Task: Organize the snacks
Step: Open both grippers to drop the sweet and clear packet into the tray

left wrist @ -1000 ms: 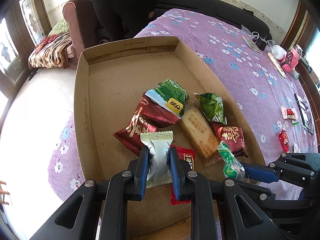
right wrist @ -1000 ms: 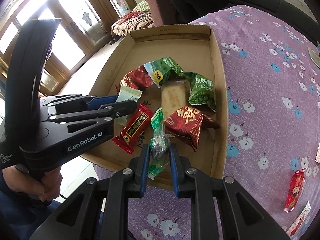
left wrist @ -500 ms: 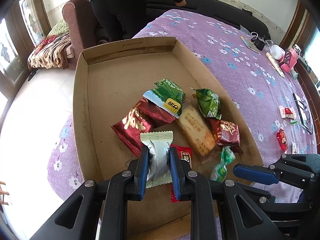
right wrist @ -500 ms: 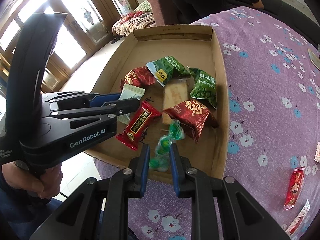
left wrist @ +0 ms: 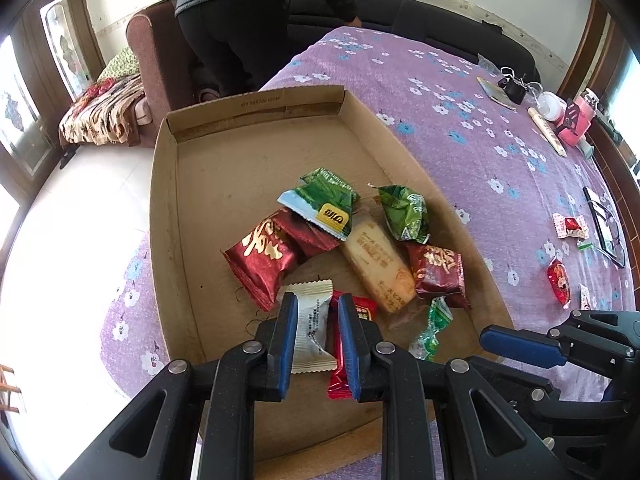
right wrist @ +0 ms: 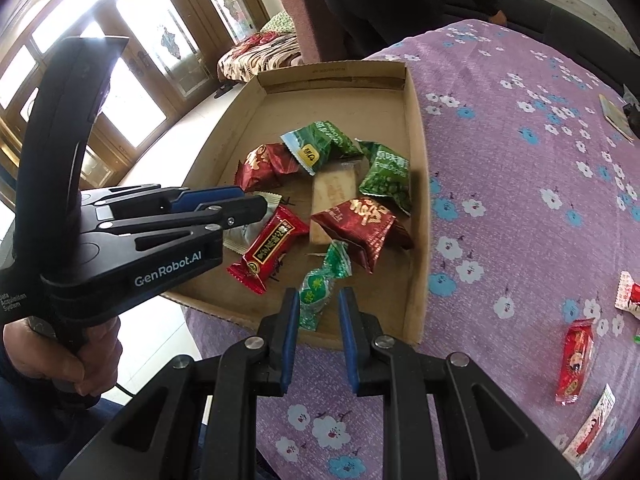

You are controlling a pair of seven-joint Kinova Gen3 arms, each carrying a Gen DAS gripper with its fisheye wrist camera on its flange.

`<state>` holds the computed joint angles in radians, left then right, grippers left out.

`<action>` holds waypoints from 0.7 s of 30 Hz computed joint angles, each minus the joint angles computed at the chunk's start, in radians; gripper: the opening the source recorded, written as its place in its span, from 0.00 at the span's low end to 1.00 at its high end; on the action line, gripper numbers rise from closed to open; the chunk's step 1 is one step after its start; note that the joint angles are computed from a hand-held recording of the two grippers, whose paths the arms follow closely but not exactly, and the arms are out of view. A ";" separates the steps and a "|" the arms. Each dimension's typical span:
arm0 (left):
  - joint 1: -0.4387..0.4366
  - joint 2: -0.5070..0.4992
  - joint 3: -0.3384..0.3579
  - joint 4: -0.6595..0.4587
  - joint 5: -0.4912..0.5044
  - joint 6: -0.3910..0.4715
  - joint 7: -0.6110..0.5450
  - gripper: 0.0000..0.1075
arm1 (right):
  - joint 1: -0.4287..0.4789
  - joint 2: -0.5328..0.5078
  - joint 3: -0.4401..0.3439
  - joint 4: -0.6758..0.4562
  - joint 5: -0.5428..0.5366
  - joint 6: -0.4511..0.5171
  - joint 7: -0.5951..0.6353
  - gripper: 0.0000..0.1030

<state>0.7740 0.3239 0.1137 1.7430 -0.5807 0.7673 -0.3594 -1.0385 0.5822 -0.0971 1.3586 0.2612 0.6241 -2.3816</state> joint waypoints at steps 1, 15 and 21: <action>0.006 0.001 -0.001 -0.004 -0.006 0.006 0.004 0.20 | -0.008 -0.009 0.008 0.014 0.006 -0.008 -0.012 0.19; 0.072 0.058 0.002 -0.110 -0.054 0.088 0.002 0.20 | -0.042 -0.103 0.053 0.164 0.096 -0.061 -0.194 0.19; 0.108 0.087 -0.009 -0.162 -0.074 0.117 -0.003 0.27 | -0.049 -0.142 0.061 0.228 0.156 -0.071 -0.299 0.19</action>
